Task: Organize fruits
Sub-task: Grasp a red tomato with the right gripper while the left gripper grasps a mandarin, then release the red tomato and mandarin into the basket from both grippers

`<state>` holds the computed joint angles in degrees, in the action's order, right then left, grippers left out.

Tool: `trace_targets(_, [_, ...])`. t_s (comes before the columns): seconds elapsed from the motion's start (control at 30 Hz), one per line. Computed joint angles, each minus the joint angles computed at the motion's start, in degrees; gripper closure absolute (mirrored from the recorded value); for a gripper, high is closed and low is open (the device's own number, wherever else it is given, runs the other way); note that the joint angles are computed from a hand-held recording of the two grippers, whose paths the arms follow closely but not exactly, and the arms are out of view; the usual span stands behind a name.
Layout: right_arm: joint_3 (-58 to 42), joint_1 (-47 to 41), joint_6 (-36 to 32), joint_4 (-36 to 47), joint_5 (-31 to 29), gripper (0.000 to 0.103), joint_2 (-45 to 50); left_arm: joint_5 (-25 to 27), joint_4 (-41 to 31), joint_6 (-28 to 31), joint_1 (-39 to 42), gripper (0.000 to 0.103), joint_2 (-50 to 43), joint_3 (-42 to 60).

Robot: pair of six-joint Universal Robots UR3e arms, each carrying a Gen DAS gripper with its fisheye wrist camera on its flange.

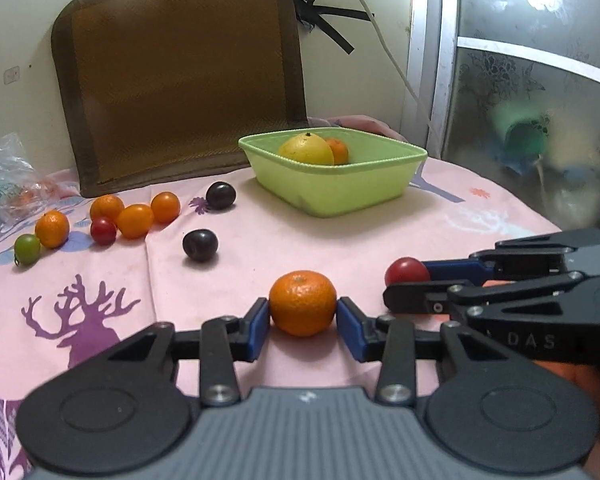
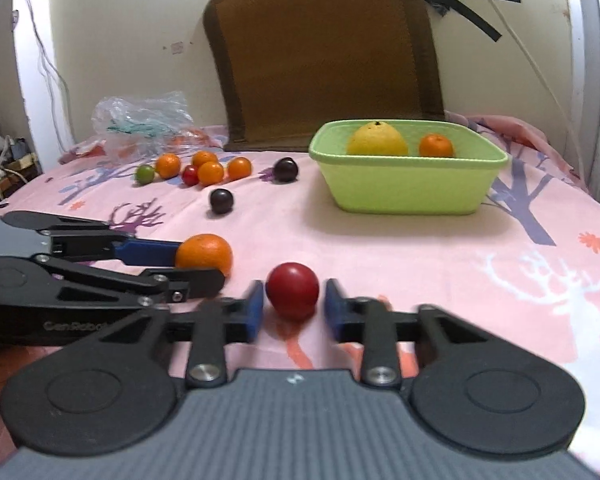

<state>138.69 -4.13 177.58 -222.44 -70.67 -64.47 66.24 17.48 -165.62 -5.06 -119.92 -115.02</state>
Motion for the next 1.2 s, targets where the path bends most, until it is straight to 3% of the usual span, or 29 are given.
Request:
trace_targets(0.1, [0.9,-2.0,0.0,-4.9,2.2,0.074,1.1,-0.9,-2.2,-0.4,-0.5,0.066,-0.3,4.5])
trace_targets(0.23, [-2.3,-4.4,1.9,-11.6,0.2,0.074,2.7,-1.8,-8.6,-3.6,-2.5,0.066,-3.8,18.1])
trace_targets(0.47, [-18.7,-6.0,4.5,-5.0,-6.2,0.072,9.6,4.5,-24.4,-6.5,-8.5,0.066,-19.6,50.7])
trace_targets(0.6, [-21.4,-7.3,6.6,-4.4,-5.8,0.070,12.9,7.7,-29.8,-6.1,-10.2,0.065,-25.5,60.6])
trace_targets(0.63, [-20.9,-8.7,7.8,-4.7,-3.6,0.068,12.7,8.5,-30.8,-6.5,-10.4,0.064,-26.6,62.2])
trace_targets(0.67, [-20.2,-9.4,9.6,-6.4,-2.3,0.054,12.7,8.6,-31.4,-6.7,-10.4,0.064,-27.1,62.8])
trace_targets(0.73, [-18.5,-10.9,12.8,-9.7,-1.1,0.048,13.0,8.7,-30.6,-7.7,-10.3,0.062,-27.5,62.6])
trace_targets(0.8, [-17.2,-12.4,15.7,-11.9,0.1,0.048,12.9,8.4,-27.2,-8.8,-9.9,0.061,-25.5,58.4])
trace_targets(1.0, [-15.9,-13.6,21.1,-13.6,-0.6,0.048,12.8,6.4,-10.7,-11.8,-4.7,0.060,-13.5,35.8])
trace_targets(1.2, [-15.4,-13.5,23.6,-14.1,-3.4,0.048,13.0,16.6,0.8,-7.3,2.7,0.059,-4.8,14.5])
